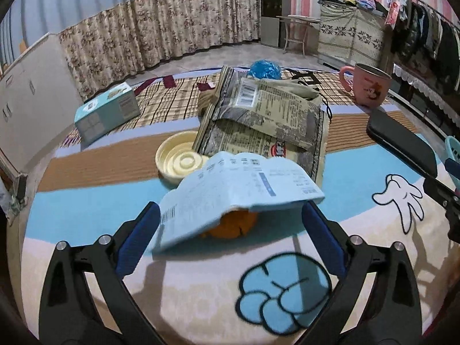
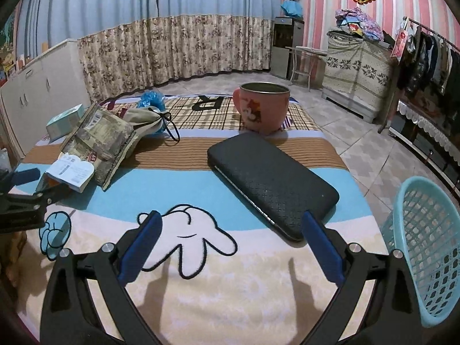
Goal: Collect trash
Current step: 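Grasp the blue printed paper strip with the left tool, then grasp the small orange fruit with the right tool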
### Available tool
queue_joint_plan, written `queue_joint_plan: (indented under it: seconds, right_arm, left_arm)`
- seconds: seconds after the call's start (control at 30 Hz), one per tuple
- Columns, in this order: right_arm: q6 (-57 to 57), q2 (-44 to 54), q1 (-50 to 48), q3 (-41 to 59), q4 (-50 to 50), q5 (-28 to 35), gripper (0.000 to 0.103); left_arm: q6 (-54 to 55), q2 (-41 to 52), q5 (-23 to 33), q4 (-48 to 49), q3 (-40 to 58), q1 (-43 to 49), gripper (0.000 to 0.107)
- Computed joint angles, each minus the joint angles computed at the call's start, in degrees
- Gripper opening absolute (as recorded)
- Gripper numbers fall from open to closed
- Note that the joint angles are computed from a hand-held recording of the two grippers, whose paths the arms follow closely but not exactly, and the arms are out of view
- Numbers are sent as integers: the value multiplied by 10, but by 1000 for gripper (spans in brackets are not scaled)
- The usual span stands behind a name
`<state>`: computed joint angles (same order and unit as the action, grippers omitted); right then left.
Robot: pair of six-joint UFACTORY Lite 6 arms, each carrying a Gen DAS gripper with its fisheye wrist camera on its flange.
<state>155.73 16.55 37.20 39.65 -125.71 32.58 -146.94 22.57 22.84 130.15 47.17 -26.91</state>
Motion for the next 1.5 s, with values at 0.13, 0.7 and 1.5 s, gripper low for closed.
queue_joint_plan:
  seconds: [0.13,0.7,1.5]
  right_arm:
    - [13,5,0,3,-10,-3,95]
    - [45,4,-5,0,-46,-12,95]
    - [-146,70,113,142,162,-18,95]
  left_arm:
    - [-6,15,-27,19,20,17,86]
    - [36,-4,-82,30,63,53,44]
    - [-134,-247,-75,329,-143,182,4]
